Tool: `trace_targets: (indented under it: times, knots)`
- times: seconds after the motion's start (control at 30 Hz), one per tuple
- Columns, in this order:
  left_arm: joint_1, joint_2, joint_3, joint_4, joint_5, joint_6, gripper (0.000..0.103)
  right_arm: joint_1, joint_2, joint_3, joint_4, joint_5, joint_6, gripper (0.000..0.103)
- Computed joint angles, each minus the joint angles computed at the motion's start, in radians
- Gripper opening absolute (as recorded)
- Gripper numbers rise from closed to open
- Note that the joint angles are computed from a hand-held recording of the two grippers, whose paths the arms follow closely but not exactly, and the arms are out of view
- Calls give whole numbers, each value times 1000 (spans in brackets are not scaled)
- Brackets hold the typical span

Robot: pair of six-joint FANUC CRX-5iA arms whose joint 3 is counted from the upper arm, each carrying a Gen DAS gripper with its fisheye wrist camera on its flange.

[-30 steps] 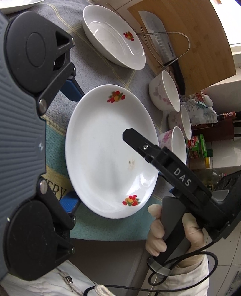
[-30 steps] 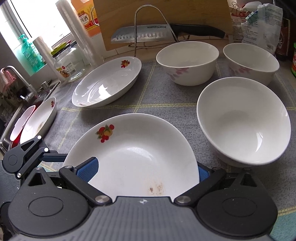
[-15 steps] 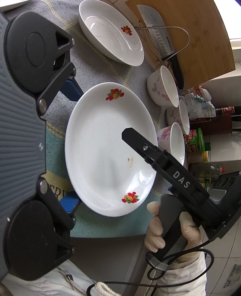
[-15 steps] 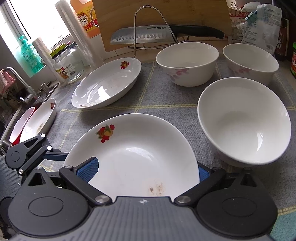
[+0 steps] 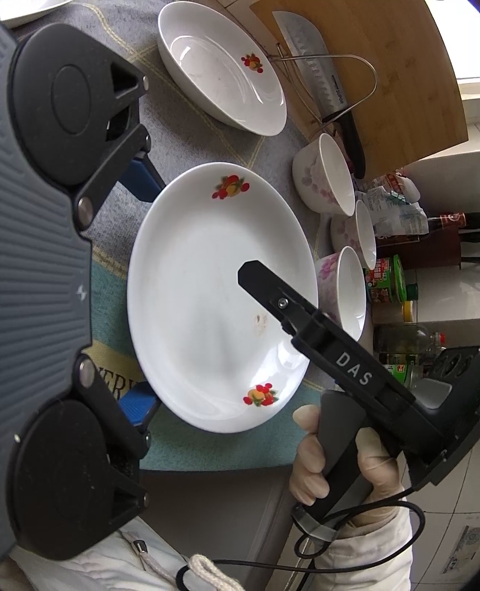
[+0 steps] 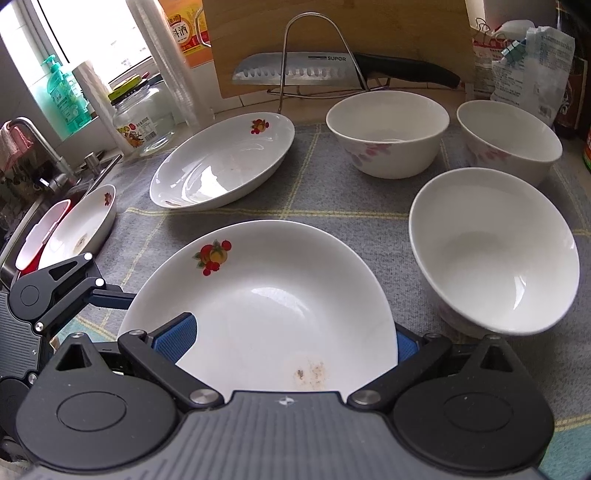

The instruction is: Organize plates and bowls

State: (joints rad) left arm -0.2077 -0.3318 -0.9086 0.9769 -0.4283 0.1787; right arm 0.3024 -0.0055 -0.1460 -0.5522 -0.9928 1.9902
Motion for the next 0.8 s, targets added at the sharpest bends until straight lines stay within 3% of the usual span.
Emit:
trace_targets:
  times: [0.43,0.8]
  knots:
    - [92,-95,-25,-56,-77,33,102,65,-39,-4,23,22,-29,103]
    - [283,-238,-65,-110,-228,35,102,175,-47,13,48,53,-78,103]
